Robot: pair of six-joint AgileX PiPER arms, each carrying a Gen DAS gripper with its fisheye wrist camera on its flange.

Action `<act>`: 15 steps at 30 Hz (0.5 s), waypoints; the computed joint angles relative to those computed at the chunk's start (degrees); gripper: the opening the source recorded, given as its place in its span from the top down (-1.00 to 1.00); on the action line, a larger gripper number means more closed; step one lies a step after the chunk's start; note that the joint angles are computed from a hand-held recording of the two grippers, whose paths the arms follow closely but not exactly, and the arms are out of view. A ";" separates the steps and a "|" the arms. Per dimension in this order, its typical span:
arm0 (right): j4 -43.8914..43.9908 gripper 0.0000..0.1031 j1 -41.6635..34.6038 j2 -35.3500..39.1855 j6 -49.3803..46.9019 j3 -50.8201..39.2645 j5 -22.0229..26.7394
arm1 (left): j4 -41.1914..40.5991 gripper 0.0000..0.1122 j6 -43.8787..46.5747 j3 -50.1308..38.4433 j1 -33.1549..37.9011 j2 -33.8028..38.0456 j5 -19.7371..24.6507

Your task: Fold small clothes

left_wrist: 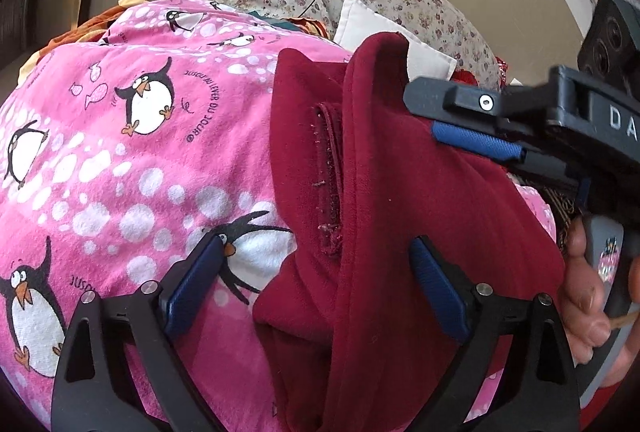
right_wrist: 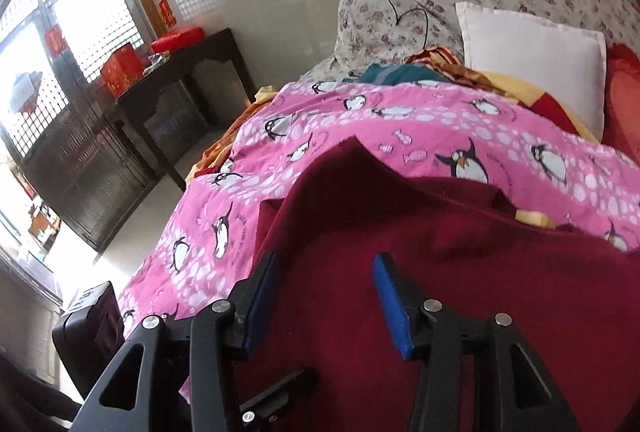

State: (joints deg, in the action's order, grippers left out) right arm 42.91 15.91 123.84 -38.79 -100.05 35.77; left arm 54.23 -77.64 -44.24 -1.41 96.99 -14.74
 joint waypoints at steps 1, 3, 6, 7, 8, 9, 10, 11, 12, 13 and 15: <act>0.21 0.01 -0.08 0.14 0.21 0.14 0.07 | -0.07 -0.68 -0.01 -0.06 -0.09 0.03 0.13; 0.99 -0.06 -0.36 0.31 0.10 0.52 0.21 | -0.30 -0.70 0.13 -0.12 -0.21 0.03 0.34; 0.46 -0.08 -0.56 0.20 1.23 0.51 0.59 | 0.27 -0.74 -0.51 -0.59 -0.08 0.45 0.41; -0.73 -0.11 -0.28 0.04 2.42 0.18 0.57 | -0.28 -0.75 -0.02 -0.71 -0.13 0.60 0.49; -1.64 -0.17 0.00 -0.09 3.20 -0.11 0.44 | -0.60 -0.76 0.27 -0.81 -0.14 0.77 0.41; -3.68 -0.21 0.59 -0.27 4.80 -0.65 0.13 | 0.93 -0.76 -1.18 -0.69 0.24 0.81 -0.25; -6.46 -0.32 1.31 -0.23 7.20 -1.57 -0.06 | 4.76 -0.76 -4.92 -0.66 0.98 0.77 -1.41; -9.65 -0.40 2.13 0.20 10.24 -3.09 0.09 | 7.68 -0.76 -7.83 -0.44 1.78 0.61 -2.75; -12.92 -0.41 2.89 1.24 13.90 -5.58 1.20 | 8.30 -0.76 -8.43 0.09 2.38 0.36 -4.02; -15.25 -0.41 3.46 2.77 16.87 -8.85 3.29 | 7.44 -0.76 -7.32 0.86 3.03 0.15 -5.56; -18.73 -0.42 4.51 6.12 21.33 -15.50 7.63 | 9.17 -0.76 -8.13 1.33 3.65 -0.11 -6.69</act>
